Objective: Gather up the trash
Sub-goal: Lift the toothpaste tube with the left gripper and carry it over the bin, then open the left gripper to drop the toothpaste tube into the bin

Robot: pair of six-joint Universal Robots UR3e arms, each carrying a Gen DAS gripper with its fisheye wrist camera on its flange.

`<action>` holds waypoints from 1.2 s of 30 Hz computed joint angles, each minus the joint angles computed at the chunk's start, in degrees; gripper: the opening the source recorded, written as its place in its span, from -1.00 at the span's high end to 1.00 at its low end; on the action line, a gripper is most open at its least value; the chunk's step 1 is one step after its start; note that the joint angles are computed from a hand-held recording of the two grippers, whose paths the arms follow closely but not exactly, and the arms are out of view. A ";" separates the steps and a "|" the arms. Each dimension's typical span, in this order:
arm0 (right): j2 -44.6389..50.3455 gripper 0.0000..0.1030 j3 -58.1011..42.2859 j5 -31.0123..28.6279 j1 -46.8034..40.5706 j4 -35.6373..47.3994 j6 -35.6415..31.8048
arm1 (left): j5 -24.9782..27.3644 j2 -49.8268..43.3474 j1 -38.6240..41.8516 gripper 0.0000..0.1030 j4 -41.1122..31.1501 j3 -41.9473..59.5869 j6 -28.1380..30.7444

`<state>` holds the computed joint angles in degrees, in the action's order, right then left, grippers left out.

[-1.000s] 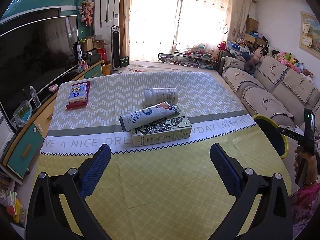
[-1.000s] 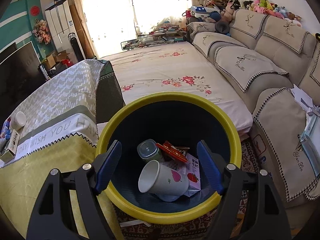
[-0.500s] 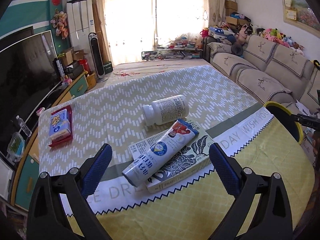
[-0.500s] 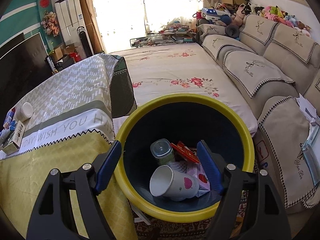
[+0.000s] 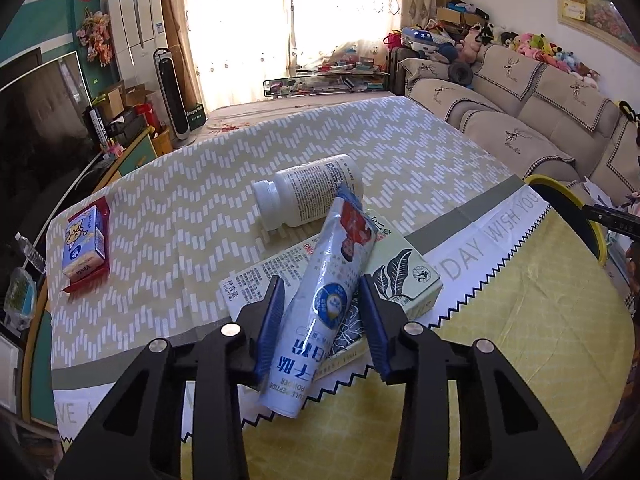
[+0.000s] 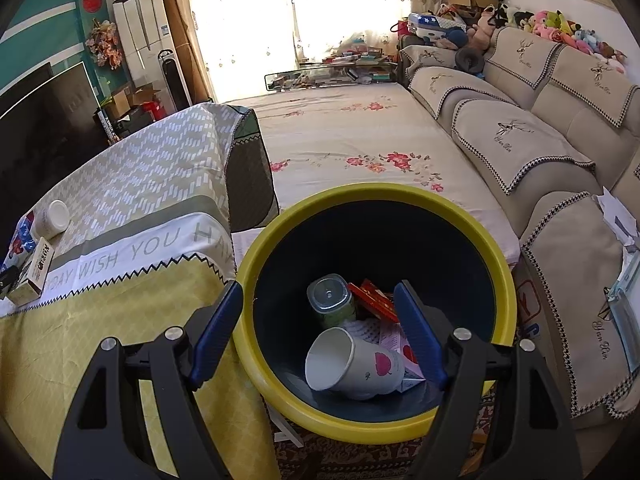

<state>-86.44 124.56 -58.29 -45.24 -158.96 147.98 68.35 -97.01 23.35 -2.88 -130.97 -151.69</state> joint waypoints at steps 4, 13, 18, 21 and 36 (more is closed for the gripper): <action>-0.48 -0.42 0.51 0.50 -0.37 0.03 -0.25 | -0.55 2.28 -0.20 0.53 -1.47 -1.09 -0.34; -4.80 -0.43 1.87 4.08 -4.53 3.40 -2.42 | -1.70 10.14 -4.56 0.55 -6.73 -1.71 -4.41; -7.16 -0.42 2.22 6.70 -8.59 6.47 -4.51 | -0.12 9.12 -14.86 0.55 -8.06 3.51 -9.29; -8.34 -0.42 2.20 8.57 -11.88 8.57 -6.14 | 0.80 4.42 -22.59 0.55 -8.64 9.87 -12.38; -5.60 -0.43 -0.45 12.98 -26.11 11.75 -9.32 | 9.05 -37.20 -52.20 0.50 -28.87 68.16 -18.81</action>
<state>-92.04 124.11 -45.31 -71.35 -147.21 138.66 77.39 -134.21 -28.85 -31.76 -62.82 -170.50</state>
